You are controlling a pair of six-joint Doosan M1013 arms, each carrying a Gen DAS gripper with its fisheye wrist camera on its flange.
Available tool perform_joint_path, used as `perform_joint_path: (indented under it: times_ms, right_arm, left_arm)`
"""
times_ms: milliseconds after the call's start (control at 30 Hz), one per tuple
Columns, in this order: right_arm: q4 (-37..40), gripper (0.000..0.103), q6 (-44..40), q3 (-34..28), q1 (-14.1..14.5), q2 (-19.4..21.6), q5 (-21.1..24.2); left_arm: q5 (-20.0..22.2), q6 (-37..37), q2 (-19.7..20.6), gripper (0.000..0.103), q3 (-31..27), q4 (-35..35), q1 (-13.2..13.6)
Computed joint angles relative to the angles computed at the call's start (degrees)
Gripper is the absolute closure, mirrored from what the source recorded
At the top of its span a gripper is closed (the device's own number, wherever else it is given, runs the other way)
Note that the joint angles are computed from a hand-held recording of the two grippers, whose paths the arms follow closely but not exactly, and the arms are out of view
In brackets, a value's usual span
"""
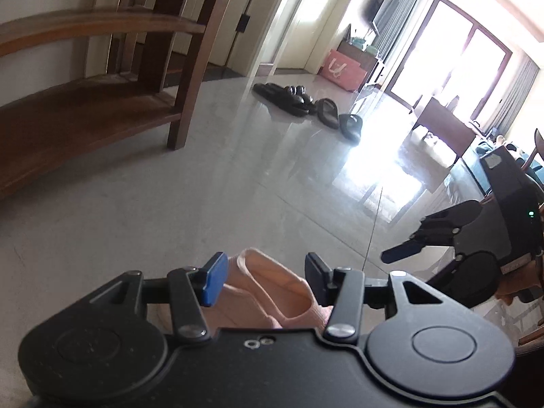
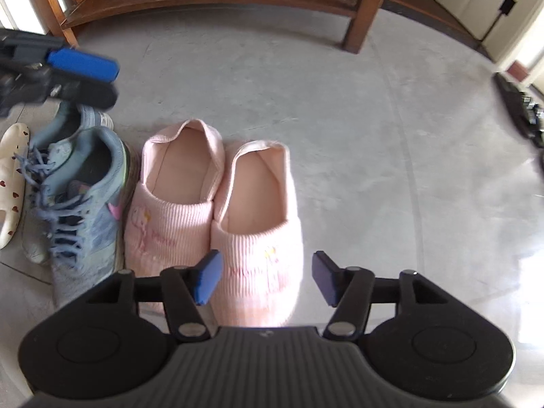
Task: Organize scattered shoes
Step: 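Position the right gripper over the pink pair while the left moves to the grey sneakers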
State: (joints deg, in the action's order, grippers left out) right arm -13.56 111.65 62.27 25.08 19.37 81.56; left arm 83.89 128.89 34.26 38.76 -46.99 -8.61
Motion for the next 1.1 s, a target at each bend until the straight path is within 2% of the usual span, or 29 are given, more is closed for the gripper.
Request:
perform_joint_path:
  times_ms: [33, 100, 167, 267, 333, 500, 633, 700, 767, 833, 900, 1000, 1100]
  right_arm:
    - [-1.05, 0.025, 0.39, -1.19, 0.64, 0.05, 2.27]
    - [-3.15, 0.019, 1.27, -3.2, 2.01, 0.14, 5.96]
    - [-2.39, 0.018, 0.86, -2.94, 2.02, -0.42, 5.66]
    - [-0.97, 0.014, -0.46, -2.23, 1.77, -1.02, 3.84]
    - [-0.08, 0.013, -0.33, 0.47, 1.0, -1.17, -2.2]
    - [4.75, 0.007, 3.24, 6.49, -0.98, -2.56, -11.77]
    - [4.53, 0.006, 4.31, 12.28, -2.03, -3.6, -23.4]
    - [4.27, 0.005, 5.34, 12.62, -2.02, -2.68, -26.32]
    - [4.08, 0.005, 5.79, 12.54, -1.96, -1.77, -28.18]
    - [4.53, 0.005, 4.73, 12.61, -1.88, -1.03, -31.2]
    - [3.63, 0.005, 4.74, 12.61, -1.62, -0.41, -33.57]
    - [-0.14, 0.005, 8.09, 12.05, -1.04, 0.86, -35.77]
    - [-2.32, 0.004, 11.58, 12.36, -0.82, 1.21, -38.01]
  left_arm:
    - [-0.52, 1.91, -0.15, 0.051, 0.19, -0.88, 0.33]
    - [-3.14, 5.7, -2.33, 0.051, 4.62, -1.41, 1.09]
    - [-5.55, 9.38, -4.28, 0.051, 8.61, -2.08, 1.88]
    - [-4.3, 12.73, -4.88, 0.051, 9.04, 2.7, 2.09]
    - [-5.75, 16.94, -5.73, 0.05, 9.62, 5.38, 2.82]
    - [0.0, 7.07, -3.73, 0.05, 5.08, 11.5, 4.41]
    - [-1.85, 9.5, -5.73, 0.049, 7.75, 14.39, 4.29]
    - [-2.44, 11.24, -6.93, 0.049, 9.43, 15.35, 3.9]
    - [-4.68, 14.87, -8.56, 0.049, 12.11, 16.38, 3.17]
    - [-9.32, 18.7, -10.86, 0.049, 16.37, 17.45, 2.04]
    - [-13.46, 16.46, -12.01, 0.049, 18.82, 18.88, 0.91]
    - [-19.32, 7.44, -13.11, 0.049, 21.11, 24.83, -1.33]
    - [-23.49, -3.4, -13.74, 0.048, 22.26, 35.73, -4.07]
